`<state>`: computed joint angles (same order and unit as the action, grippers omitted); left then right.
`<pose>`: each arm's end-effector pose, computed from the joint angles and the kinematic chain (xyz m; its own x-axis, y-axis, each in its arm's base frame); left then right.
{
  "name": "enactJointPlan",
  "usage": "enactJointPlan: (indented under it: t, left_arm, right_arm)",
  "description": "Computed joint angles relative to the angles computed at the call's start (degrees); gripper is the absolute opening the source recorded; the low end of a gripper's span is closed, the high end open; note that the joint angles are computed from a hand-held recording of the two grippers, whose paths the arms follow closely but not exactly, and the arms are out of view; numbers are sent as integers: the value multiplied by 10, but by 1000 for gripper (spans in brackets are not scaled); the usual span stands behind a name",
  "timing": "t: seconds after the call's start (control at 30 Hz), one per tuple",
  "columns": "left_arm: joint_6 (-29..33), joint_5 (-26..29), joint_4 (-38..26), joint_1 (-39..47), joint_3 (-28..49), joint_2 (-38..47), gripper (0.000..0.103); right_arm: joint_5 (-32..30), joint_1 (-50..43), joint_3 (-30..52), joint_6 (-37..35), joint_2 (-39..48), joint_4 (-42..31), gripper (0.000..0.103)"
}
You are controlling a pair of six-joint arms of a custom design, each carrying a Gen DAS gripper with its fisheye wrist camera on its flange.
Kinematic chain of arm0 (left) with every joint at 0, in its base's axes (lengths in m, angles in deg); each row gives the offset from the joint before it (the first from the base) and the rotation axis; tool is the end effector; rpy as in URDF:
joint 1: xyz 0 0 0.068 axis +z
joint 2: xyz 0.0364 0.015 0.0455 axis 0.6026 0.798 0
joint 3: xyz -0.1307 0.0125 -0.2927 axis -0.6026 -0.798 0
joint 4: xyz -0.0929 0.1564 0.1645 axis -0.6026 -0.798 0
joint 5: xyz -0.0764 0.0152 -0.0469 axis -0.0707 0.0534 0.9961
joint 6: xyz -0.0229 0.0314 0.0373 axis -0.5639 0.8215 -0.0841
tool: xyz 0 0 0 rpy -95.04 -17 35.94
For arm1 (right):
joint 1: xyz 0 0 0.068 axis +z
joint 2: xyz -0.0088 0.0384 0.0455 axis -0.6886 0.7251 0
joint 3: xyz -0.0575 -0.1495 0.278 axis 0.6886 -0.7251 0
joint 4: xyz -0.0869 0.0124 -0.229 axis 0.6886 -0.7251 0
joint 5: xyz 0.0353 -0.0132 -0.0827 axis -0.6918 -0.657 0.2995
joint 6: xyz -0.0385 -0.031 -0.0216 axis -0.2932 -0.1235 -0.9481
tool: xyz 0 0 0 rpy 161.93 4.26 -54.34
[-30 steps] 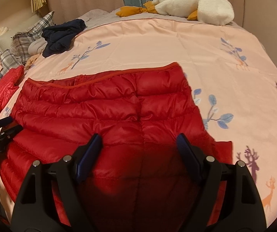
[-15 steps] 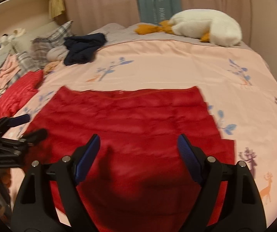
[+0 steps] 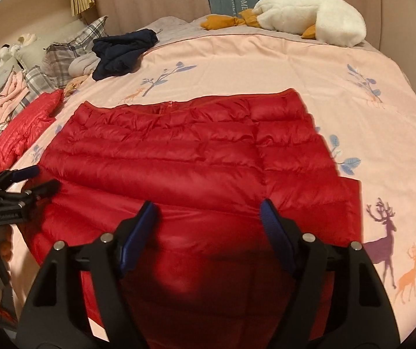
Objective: Fold large clothes
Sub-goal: 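Smooth the folded jacket with both tools pressing on its top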
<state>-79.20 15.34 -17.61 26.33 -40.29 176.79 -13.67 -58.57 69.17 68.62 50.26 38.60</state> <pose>0.2179 -0.0393 0.0959 -0.7582 0.0612 -0.6492 0.0906 0.9958 -0.0120 0.2284 -0.0486 0.0860 -0.7209 -0.0609 -0.6904 -0.1647 0.9826 0.0853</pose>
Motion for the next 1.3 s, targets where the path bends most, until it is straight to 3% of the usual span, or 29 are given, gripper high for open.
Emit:
enactJointPlan:
  t: [0.13, 0.27, 0.63, 0.83, 1.03, 1.3]
  left_arm:
    - [10, 17, -10, 47, -8, -10, 101]
    - [20, 30, -25, 85, -18, -31, 101]
    - [-4, 29, -80, 36, -51, -145, 101]
    - [-17, -1, -24, -9, -70, -84, 99]
    - [-22, -8, 36, -8, -87, -20, 99]
    - [-13, 16, 2, 36, -85, -35, 99]
  right_arm:
    - [-28, -63, 22, -3, -10, -51, 83]
    - [-16, -116, 32, -10, -28, -78, 83]
    - [-106, -167, -31, -35, -100, -89, 84]
    - [-91, -129, -55, -34, -56, -40, 83]
    - [-87, -159, -42, -33, -9, -36, 83]
    - [-120, -234, -3, -59, 5, -112, 82]
